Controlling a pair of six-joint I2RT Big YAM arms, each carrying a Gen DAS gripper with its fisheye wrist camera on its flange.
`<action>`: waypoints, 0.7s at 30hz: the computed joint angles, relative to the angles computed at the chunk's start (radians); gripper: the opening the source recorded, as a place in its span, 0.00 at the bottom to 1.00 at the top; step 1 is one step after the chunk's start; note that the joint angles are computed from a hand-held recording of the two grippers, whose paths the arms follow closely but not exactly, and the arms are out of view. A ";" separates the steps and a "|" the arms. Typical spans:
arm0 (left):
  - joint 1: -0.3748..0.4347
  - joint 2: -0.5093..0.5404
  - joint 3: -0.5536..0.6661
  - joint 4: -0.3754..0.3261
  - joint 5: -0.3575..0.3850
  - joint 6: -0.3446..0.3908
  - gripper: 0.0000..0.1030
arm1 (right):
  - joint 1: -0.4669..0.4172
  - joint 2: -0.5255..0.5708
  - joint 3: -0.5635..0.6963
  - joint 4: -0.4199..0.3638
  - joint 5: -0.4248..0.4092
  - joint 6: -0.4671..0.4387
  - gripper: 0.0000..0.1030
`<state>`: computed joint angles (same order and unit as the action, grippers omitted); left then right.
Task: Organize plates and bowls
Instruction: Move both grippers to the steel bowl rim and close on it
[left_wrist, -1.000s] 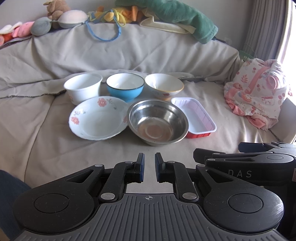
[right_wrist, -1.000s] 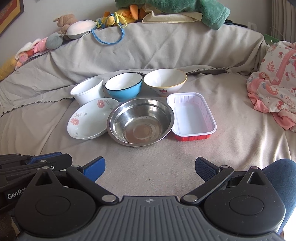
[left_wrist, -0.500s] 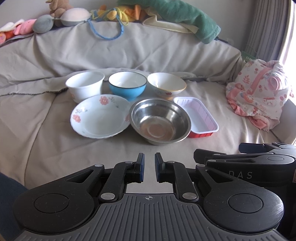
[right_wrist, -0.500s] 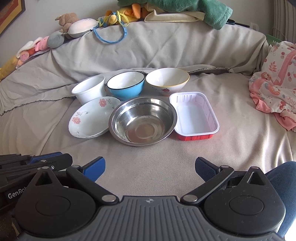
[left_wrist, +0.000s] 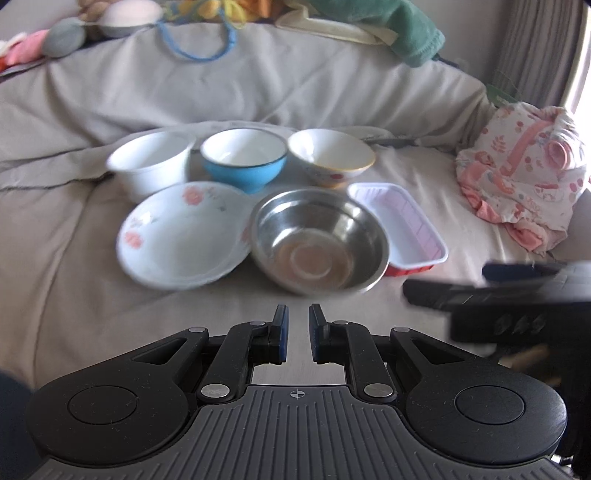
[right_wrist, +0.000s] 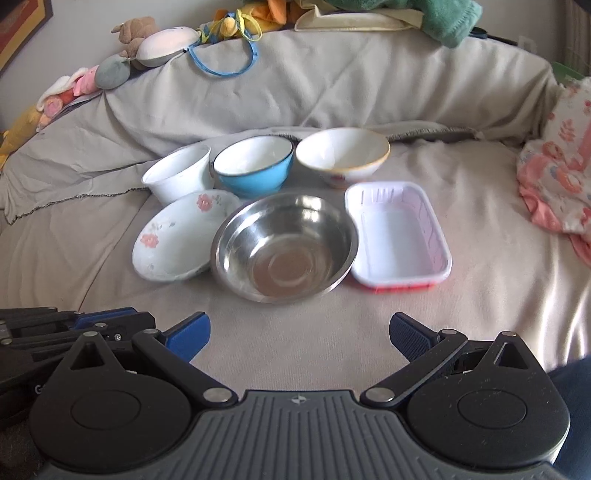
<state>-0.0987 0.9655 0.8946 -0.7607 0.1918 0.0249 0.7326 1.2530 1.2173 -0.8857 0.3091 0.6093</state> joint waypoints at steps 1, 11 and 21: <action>0.006 0.043 0.031 0.007 0.039 0.005 0.14 | -0.031 -0.008 -0.004 0.025 -0.012 -0.028 1.00; -0.039 0.544 0.451 -0.014 0.310 -0.075 0.14 | -0.343 0.147 0.013 0.089 -0.078 -0.018 1.00; -0.134 0.830 0.750 -0.188 0.097 -0.045 0.14 | -0.479 0.249 0.025 0.177 -0.381 -0.104 0.89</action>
